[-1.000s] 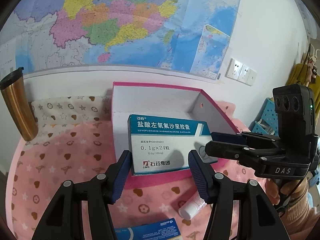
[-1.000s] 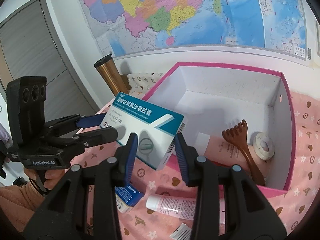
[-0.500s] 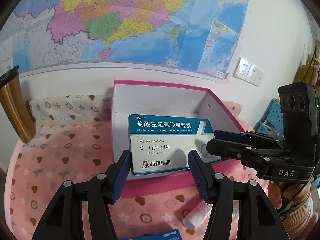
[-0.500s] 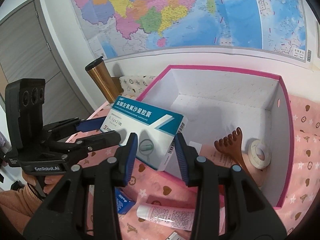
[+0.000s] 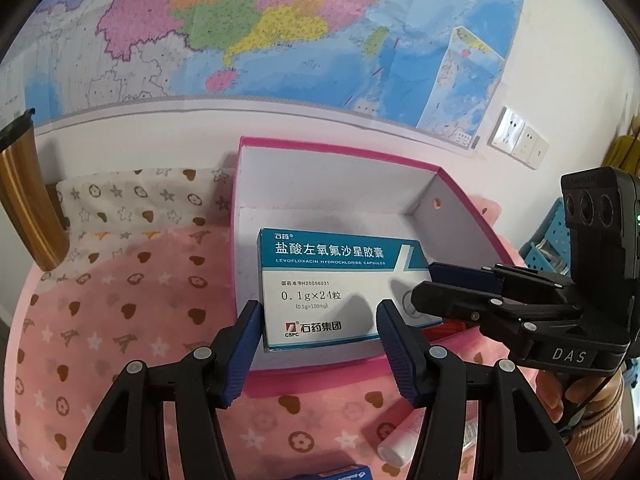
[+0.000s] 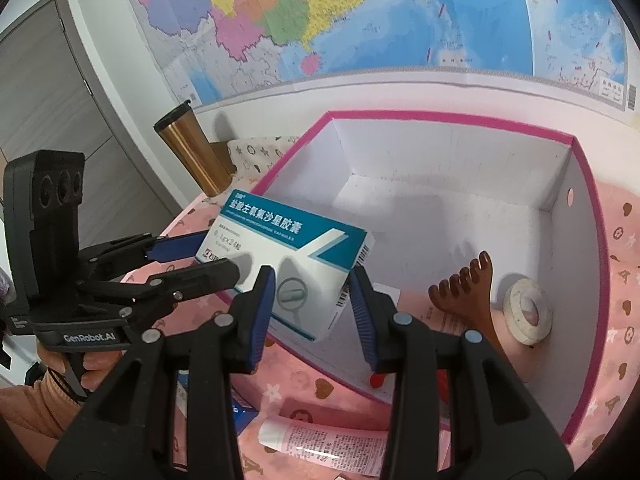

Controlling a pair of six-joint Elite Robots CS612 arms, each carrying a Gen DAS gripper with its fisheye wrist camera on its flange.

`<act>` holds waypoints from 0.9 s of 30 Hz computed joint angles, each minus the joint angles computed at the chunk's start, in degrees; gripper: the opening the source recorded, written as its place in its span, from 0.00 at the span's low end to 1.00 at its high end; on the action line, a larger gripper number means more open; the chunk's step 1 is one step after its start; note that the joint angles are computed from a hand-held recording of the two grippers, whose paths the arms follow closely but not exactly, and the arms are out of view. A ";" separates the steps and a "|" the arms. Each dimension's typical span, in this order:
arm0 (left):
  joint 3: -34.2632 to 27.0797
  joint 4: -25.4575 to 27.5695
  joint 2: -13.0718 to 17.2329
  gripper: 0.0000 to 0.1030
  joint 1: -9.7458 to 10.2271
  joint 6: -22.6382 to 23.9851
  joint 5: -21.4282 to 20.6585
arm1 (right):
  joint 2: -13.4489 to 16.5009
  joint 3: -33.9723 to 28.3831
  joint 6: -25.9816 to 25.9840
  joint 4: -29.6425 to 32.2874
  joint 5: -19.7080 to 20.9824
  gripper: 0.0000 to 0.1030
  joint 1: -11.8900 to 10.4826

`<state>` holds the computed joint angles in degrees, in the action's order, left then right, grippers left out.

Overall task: Organize rigid objects
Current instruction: 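Carry the medicine box into the magenta box and open the right gripper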

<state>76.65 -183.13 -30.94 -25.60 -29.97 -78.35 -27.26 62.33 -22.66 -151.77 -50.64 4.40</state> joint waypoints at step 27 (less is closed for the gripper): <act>0.39 -0.74 -0.08 0.59 -0.65 0.42 2.78 | 1.79 -2.72 -0.21 5.47 -2.28 0.40 0.34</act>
